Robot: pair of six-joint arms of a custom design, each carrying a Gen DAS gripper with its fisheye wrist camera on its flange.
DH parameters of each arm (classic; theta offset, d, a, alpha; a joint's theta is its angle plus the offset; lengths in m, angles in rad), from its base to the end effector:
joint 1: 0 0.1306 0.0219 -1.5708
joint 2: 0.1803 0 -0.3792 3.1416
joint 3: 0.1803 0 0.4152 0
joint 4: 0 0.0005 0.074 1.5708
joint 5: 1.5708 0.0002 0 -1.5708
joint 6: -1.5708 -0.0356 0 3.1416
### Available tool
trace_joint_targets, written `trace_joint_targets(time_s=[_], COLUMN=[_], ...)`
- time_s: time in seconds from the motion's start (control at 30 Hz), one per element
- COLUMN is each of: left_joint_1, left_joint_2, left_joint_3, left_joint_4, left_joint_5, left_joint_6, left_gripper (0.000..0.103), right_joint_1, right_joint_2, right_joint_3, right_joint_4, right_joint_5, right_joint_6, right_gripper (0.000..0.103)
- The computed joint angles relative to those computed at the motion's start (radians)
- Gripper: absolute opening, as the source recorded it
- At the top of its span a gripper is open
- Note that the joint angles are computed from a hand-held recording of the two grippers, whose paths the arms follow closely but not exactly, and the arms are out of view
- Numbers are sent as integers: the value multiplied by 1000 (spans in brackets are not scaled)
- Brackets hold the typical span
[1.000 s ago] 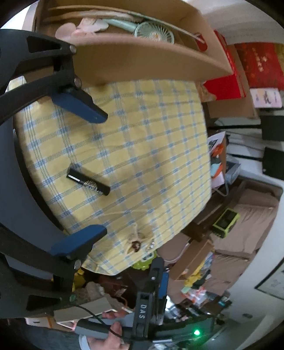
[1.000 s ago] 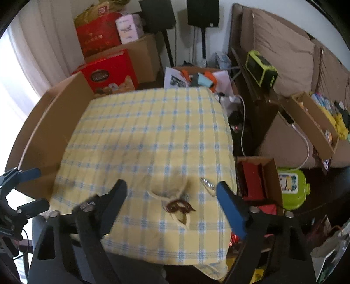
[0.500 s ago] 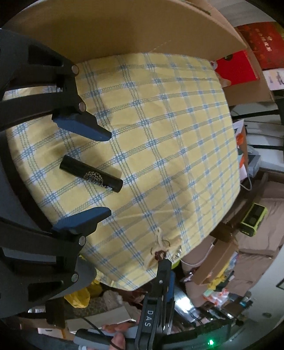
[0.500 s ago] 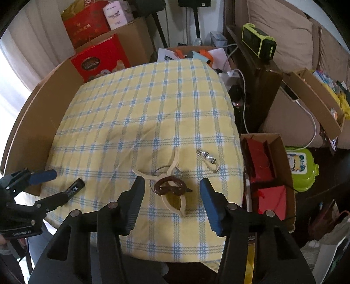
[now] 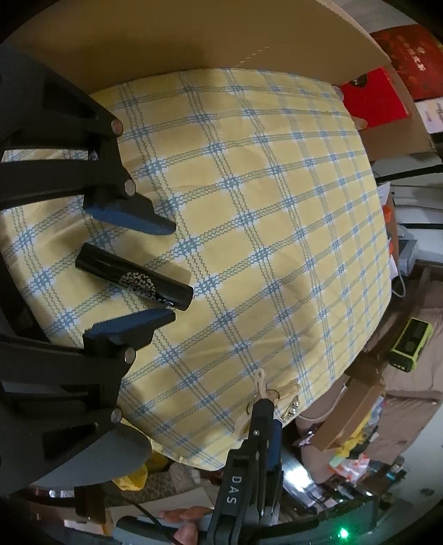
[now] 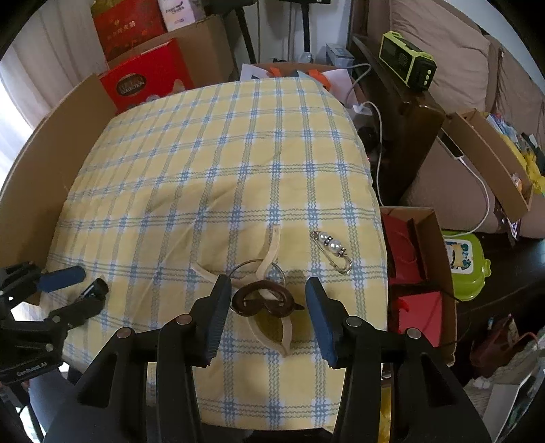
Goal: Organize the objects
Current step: 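Close the left gripper on the black tube while the right gripper grasps the brown ring ornament, then lift the black tube and brown ring and carry both tools over the box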
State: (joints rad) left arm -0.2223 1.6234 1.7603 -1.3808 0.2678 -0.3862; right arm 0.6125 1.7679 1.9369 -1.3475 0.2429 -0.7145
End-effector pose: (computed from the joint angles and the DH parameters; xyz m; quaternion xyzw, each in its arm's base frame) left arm 0.5395 -0.1321 0.4536 0.3137 0.9264 -0.1181 0.1715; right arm 0.5062 0.3446 0.4526 0.0732 0.9711 0.0255 0.2256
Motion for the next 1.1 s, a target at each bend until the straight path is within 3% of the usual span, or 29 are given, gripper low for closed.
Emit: trace_joint_targets(time_s=[0.17, 0.6, 0.9, 1.1], left_joint_1=[-3, 17, 52, 95], left_joint_2=[-16, 0, 7, 14], left_joint_3=[-23, 57, 178, 253], left_joint_4=[20, -37, -75, -82], left_joint_5=[4, 83, 161, 168], left_joint_6=[-25, -13, 14, 23], left_gripper=[16, 15, 15, 15], right_joint_1=[1, -1, 23, 55], right_joint_2=[-2, -14, 49, 171], right_joint_3=[-5, 20, 190, 432], right_joint_4=[14, 31, -10, -85], right_joint_5=[1, -20, -28, -25], right_joint_6=[8, 6, 47, 100], right_gripper=[37, 37, 37, 37])
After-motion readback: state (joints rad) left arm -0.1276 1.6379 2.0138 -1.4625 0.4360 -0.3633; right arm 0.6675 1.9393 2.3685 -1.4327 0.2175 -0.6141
